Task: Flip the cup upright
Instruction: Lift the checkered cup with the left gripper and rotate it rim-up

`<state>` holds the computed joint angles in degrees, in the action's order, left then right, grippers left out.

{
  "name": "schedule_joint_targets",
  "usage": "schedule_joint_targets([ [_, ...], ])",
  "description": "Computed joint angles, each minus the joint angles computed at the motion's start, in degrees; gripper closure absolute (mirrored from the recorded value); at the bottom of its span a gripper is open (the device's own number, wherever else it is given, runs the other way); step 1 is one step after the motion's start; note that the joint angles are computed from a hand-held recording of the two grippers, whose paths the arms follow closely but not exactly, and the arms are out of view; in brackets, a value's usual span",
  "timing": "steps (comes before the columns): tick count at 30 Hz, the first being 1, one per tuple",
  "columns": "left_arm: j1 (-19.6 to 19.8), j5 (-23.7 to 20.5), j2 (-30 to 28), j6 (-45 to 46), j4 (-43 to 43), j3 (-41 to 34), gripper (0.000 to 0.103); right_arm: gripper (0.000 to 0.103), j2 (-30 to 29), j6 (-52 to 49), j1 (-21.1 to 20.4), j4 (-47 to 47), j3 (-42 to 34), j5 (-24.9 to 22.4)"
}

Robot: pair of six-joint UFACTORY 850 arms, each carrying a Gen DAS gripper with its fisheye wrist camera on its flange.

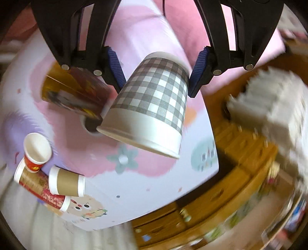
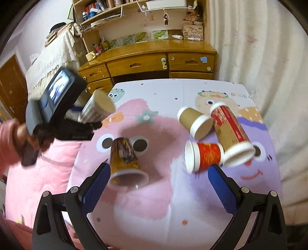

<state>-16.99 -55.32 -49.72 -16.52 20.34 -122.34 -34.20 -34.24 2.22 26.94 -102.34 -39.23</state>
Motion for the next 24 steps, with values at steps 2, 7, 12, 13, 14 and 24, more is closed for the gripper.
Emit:
schedule_joint_targets([
  [2, -0.4, 2.1, 4.6, -5.1, -0.9, 7.9, 0.041, 0.0, 3.3, 0.0, -0.5, 0.9, 4.4, 0.8],
  [7, -1.8, 5.1, 11.2, -13.0, -4.6, 19.2, 0.041, 0.0, 10.9, 0.0, -2.5, 3.7, 13.4, 0.2],
  [12, -3.6, 7.9, 15.4, -18.7, -11.3, 26.4, 0.041, 0.0, 16.1, -0.9, -5.2, 5.1, 18.6, -2.5],
  [13, -3.7, 8.4, 15.6, -19.1, -12.7, 26.8, 0.041, 0.0, 16.7, -1.5, -5.6, 5.1, 19.2, -2.8],
  [14, -4.0, 9.2, 16.2, -19.3, -14.0, 27.8, 0.041, 0.0, 17.3, -1.9, -5.9, 4.9, 19.7, -3.1],
  [24, -7.2, 9.1, 13.5, -21.5, -20.2, 25.3, 0.042, 0.0, 15.0, -4.1, -9.1, 2.5, 16.4, -10.8],
])
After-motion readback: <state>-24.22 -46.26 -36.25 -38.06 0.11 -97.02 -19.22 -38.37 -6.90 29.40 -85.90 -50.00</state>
